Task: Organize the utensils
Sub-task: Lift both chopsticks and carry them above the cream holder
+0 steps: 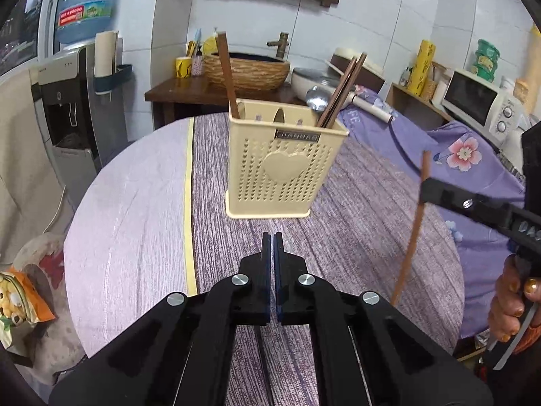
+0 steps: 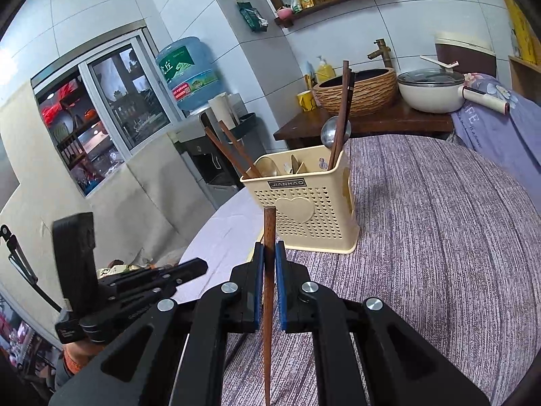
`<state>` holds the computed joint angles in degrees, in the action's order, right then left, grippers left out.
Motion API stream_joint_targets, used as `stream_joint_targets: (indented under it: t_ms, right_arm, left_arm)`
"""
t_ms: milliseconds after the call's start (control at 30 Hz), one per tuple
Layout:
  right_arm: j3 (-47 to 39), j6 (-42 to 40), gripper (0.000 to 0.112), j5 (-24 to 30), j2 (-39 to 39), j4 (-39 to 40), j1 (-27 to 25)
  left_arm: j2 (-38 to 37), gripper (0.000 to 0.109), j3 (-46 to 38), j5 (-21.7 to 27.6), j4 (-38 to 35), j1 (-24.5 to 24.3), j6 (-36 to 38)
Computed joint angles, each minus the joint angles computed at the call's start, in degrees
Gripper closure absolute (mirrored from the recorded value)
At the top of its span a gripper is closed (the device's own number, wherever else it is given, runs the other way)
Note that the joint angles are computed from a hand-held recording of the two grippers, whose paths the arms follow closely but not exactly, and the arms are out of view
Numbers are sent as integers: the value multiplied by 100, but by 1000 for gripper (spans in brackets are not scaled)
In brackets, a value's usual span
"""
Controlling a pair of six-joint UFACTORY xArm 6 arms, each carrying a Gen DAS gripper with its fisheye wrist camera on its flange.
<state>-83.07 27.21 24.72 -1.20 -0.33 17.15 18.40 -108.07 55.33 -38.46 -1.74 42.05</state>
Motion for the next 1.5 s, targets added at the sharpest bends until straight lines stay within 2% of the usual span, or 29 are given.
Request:
stream_joint_targets:
  t_ms: [67, 167, 367, 533, 600, 633, 667, 733, 800, 933, 1067, 1167, 1367, 1500]
  right_arm:
    - [40, 51, 105, -31, -18, -50, -5]
    - [77, 90, 105, -50, -56, -124, 9]
    - [165, 130, 105, -51, -156, -244, 18]
    - [217, 145, 105, -67, -201, -242, 10]
    - [215, 109, 105, -54, -203, -234, 10]
    - [230, 83, 105, -56, -217, -221, 10]
    - [242, 58, 105, -59, -227, -211, 11]
    - [246, 54, 105, -56, -236, -234, 20]
    - [242, 80, 105, -47, -234, -273, 24]
    - [214, 126, 105, -21, -212, -274, 17]
    - [161, 194, 105, 10, -170, -331, 27]
    - [126, 242, 105, 41, -143, -364, 28]
    - [101, 343, 105, 72, -117, -463, 31]
    - [135, 333, 105, 22, -143, -425, 43]
  left_arm:
    - [50, 107, 97, -186, 214, -67, -71]
    - [346, 107, -73, -22, 665, -167, -238]
    - [819, 106, -82, -167, 1348, -402, -740]
    - [804, 103, 174, -534, 1340, -479, -666]
    - [840, 95, 124, -518, 1339, -480, -697]
    - [836, 82, 129, -529, 1339, -477, -737]
    - [822, 66, 150, -553, 1284, -468, -732]
    - [765, 55, 244, -698, 1227, -457, -704]
    - [790, 56, 224, -702, 1294, -454, -780]
    - [860, 74, 190, -661, 1427, -482, -869]
    - [740, 90, 498, -1120, 1690, -576, -838]
    - [788, 100, 442, -1121, 1725, -580, -894]
    - [835, 101, 358, -1072, 1714, -589, -974]
    - [776, 101, 298, -1004, 1431, -534, -875]
